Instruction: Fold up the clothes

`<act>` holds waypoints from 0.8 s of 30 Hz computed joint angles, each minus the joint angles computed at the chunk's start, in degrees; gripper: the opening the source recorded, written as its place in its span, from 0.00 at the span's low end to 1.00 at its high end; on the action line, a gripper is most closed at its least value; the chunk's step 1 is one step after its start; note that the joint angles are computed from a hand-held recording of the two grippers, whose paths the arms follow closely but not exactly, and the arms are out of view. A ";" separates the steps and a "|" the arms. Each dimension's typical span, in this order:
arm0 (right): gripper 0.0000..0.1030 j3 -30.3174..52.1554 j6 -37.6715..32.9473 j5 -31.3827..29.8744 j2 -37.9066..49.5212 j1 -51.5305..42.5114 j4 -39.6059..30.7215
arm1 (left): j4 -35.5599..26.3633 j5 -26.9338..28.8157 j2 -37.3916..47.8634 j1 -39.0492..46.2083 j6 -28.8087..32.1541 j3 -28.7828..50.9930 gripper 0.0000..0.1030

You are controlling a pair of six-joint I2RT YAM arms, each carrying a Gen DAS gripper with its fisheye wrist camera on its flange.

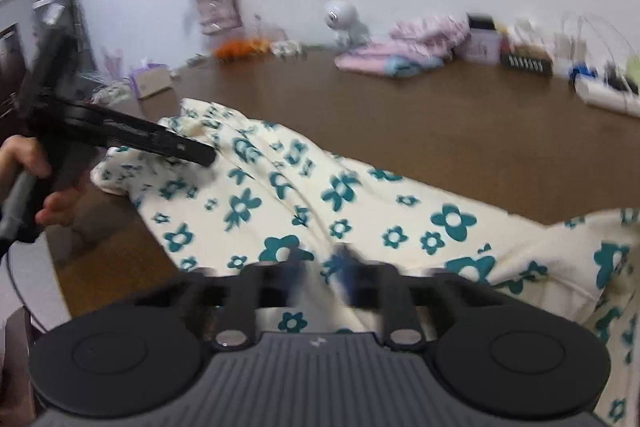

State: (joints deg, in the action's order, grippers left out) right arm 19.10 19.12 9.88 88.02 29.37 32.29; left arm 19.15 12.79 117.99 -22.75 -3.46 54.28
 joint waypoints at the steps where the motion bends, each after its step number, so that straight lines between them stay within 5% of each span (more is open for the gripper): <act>1: 0.11 0.23 0.51 0.21 0.33 0.29 0.04 | 0.42 -0.30 -0.08 0.05 0.59 -0.38 0.60; 4: 0.13 -0.55 1.21 2.29 -1.94 1.40 -1.00 | 0.68 -0.49 -0.26 0.47 1.07 -0.83 0.60; 8: 0.37 -6.52 3.55 9.83 -13.47 3.11 -1.05 | 1.96 -1.19 -0.67 0.66 0.89 -2.04 0.60; 11: 0.37 -7.95 4.56 17.19 -21.81 0.48 -6.99 | 2.96 -1.40 -0.85 0.75 0.66 -2.80 0.60; 17: 0.34 -5.05 5.48 8.25 -18.79 -12.83 -11.94 | 3.54 -1.95 -0.96 0.39 1.04 -3.18 0.60; 21: 0.30 -8.81 9.41 12.26 -23.67 -8.57 -17.81 | 3.45 -1.56 -0.90 0.60 1.47 -3.07 0.60; 24: 0.30 -13.34 14.72 17.20 -24.38 -3.25 -15.31 | 2.98 -1.39 -0.80 0.68 1.81 -2.70 0.60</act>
